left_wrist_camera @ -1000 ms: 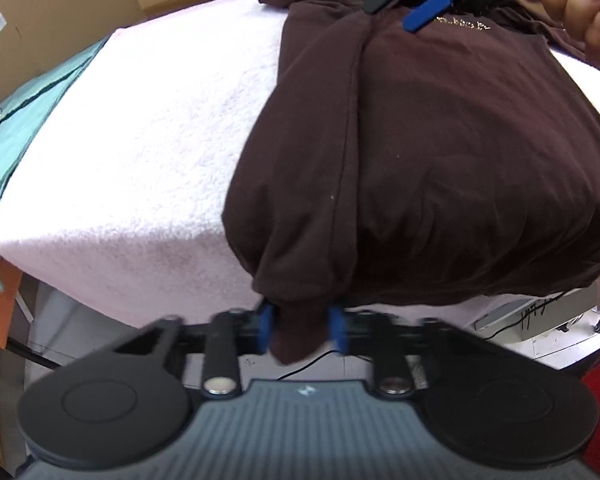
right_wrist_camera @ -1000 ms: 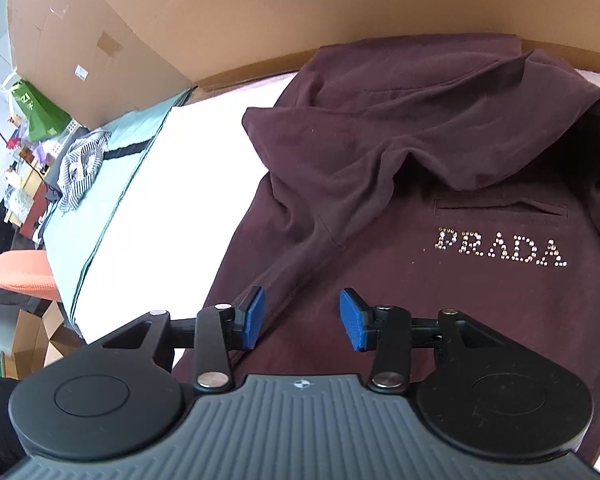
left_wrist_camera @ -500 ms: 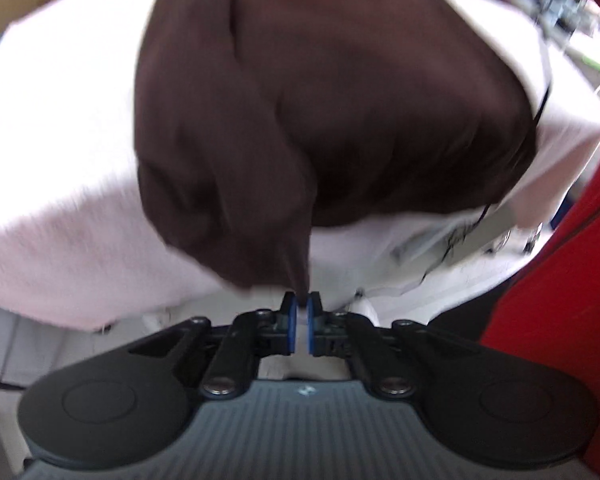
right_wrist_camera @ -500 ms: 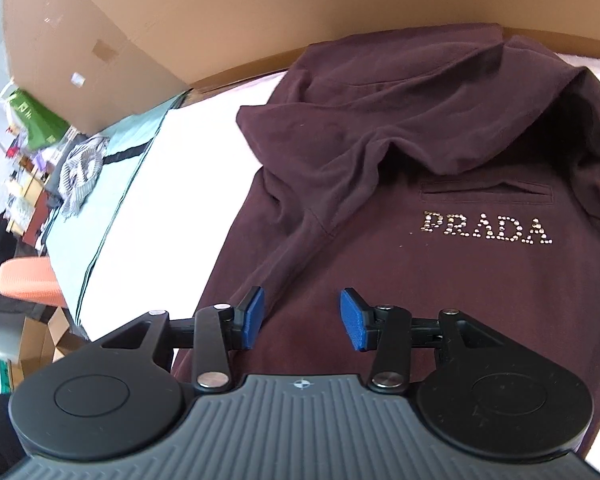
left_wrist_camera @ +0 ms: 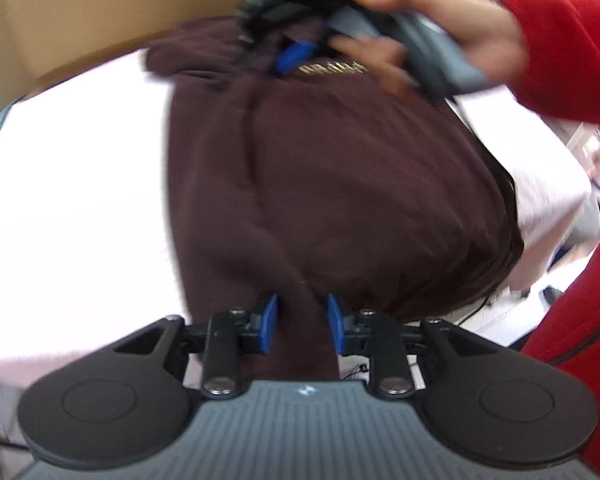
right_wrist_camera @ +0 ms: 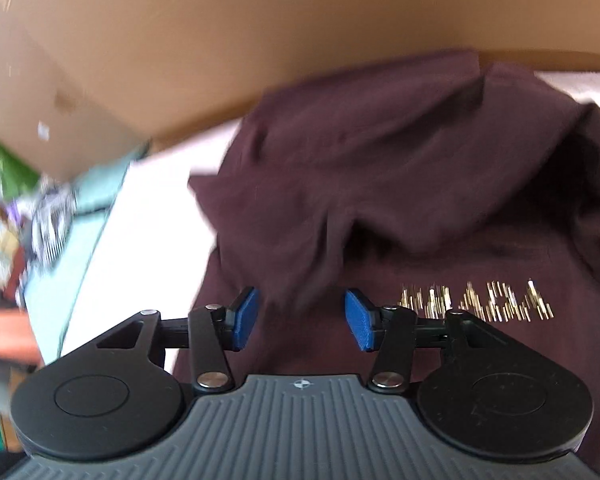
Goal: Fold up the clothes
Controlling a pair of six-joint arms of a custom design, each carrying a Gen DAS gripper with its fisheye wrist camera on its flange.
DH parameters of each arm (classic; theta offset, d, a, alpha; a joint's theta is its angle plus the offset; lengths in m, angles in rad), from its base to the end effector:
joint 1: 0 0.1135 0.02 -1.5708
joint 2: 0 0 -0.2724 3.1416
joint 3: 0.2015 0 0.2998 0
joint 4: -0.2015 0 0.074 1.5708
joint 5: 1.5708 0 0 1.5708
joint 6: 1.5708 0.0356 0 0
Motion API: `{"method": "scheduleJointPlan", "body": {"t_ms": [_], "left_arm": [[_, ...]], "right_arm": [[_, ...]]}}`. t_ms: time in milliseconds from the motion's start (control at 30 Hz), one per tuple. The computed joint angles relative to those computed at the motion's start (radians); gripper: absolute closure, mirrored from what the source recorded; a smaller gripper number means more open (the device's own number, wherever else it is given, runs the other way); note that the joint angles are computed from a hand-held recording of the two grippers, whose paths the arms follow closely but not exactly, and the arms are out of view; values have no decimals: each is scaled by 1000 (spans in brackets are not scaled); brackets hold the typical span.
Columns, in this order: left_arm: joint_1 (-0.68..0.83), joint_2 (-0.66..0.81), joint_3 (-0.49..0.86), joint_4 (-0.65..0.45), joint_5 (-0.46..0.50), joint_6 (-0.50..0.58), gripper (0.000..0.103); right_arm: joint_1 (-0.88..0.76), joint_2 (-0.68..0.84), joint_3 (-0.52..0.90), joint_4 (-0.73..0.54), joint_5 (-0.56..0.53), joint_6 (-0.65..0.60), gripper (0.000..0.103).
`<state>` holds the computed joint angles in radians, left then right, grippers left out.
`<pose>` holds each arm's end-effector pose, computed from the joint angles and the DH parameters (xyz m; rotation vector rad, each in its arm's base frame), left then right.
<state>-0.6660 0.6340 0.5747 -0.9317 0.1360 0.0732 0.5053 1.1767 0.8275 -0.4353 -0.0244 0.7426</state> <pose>0.1206 -0.1009 0.2259 0.9878 2.4035 -0.3956 0.2529 0.1409 0.2435 0.2773 2.4308 0.6170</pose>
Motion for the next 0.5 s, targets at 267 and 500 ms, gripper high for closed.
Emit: {"method": "scheduleJointPlan", "body": {"t_ms": [267,500], "left_arm": [[66,89,11,-29,158,150,69],[221,199,84,-142,397,361,69]], "right_arm": [[-44,52,57,69,71,-46,99],[-51,102,86,-5,65,-112,75]]}}
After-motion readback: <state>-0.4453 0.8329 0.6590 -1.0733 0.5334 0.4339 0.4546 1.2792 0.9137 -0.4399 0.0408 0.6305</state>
